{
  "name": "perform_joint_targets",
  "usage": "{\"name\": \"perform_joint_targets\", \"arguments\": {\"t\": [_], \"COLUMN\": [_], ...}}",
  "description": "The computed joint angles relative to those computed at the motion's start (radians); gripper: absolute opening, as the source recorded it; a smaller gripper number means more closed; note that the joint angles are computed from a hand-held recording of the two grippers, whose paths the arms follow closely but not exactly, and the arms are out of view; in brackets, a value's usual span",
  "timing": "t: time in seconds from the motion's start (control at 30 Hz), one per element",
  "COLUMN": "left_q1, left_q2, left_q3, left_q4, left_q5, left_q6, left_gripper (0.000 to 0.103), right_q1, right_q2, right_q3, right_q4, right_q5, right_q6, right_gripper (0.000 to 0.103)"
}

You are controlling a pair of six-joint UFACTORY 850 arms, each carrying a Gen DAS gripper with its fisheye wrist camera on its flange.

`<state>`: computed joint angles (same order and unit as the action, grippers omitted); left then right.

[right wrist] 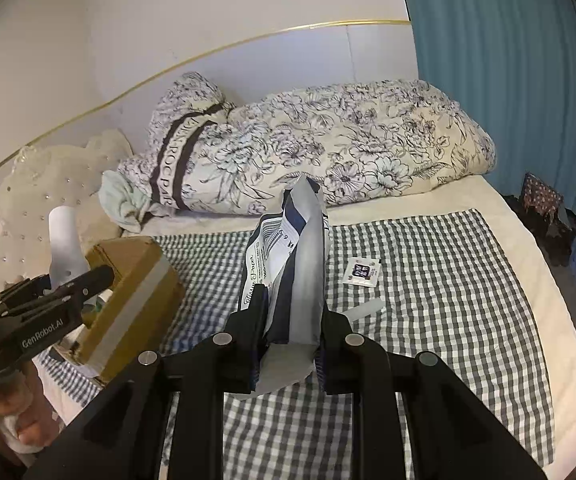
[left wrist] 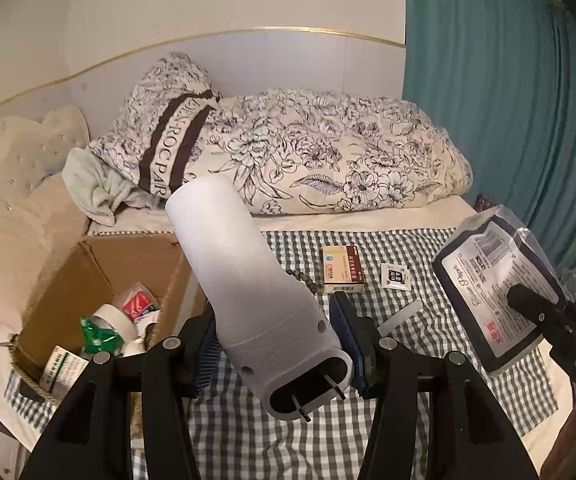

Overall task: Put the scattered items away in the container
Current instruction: 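Carry the white bottle with the left tool while the right tool carries the pouch to the box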

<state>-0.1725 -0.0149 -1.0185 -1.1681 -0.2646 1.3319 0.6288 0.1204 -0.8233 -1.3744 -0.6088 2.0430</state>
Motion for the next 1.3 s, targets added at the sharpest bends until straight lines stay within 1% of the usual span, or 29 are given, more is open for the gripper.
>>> {"name": "perform_joint_targets", "arguments": {"t": [0.07,0.17,0.27,0.47,0.8,1.0,1.1,1.3], "left_q1": [0.009,0.024,0.038,0.08,0.179,0.245,0.273,0.308], "left_q2": [0.01,0.019,0.023,0.002,-0.081,-0.156,-0.183,-0.25], "left_q3": [0.009,0.018,0.023,-0.003,-0.089,-0.164,-0.194,-0.261], "left_q4": [-0.022,-0.02,-0.067,-0.084,-0.027,0.081,0.108,0.149], "left_q5": [-0.004,-0.021,-0.022,-0.046,-0.074,-0.068,-0.072,-0.091], "left_q6": [0.03,0.045,0.115,0.131,0.056,-0.032,-0.057,-0.105], "left_gripper": [0.053,0.053,0.053,0.053,0.053,0.053,0.053,0.053], "right_q1": [0.019,0.027,0.034,0.044,0.059,0.059,0.064,0.076], "right_q2": [-0.006,-0.009,-0.026,-0.078,-0.224,-0.336,-0.396,-0.501], "right_q3": [-0.005,0.001,-0.013,-0.071,-0.238,-0.366,-0.435,-0.564], "right_q4": [-0.01,-0.023,-0.011,-0.002,0.02,-0.002,0.0,0.07], "right_q5": [-0.022,-0.005,-0.016,-0.023,-0.003,0.048,0.073,0.102], "right_q6": [0.02,0.072,0.072,0.044,-0.077,-0.102,-0.132,-0.274], "right_gripper": [0.02,0.02,0.02,0.02,0.02,0.02,0.02,0.02]}}
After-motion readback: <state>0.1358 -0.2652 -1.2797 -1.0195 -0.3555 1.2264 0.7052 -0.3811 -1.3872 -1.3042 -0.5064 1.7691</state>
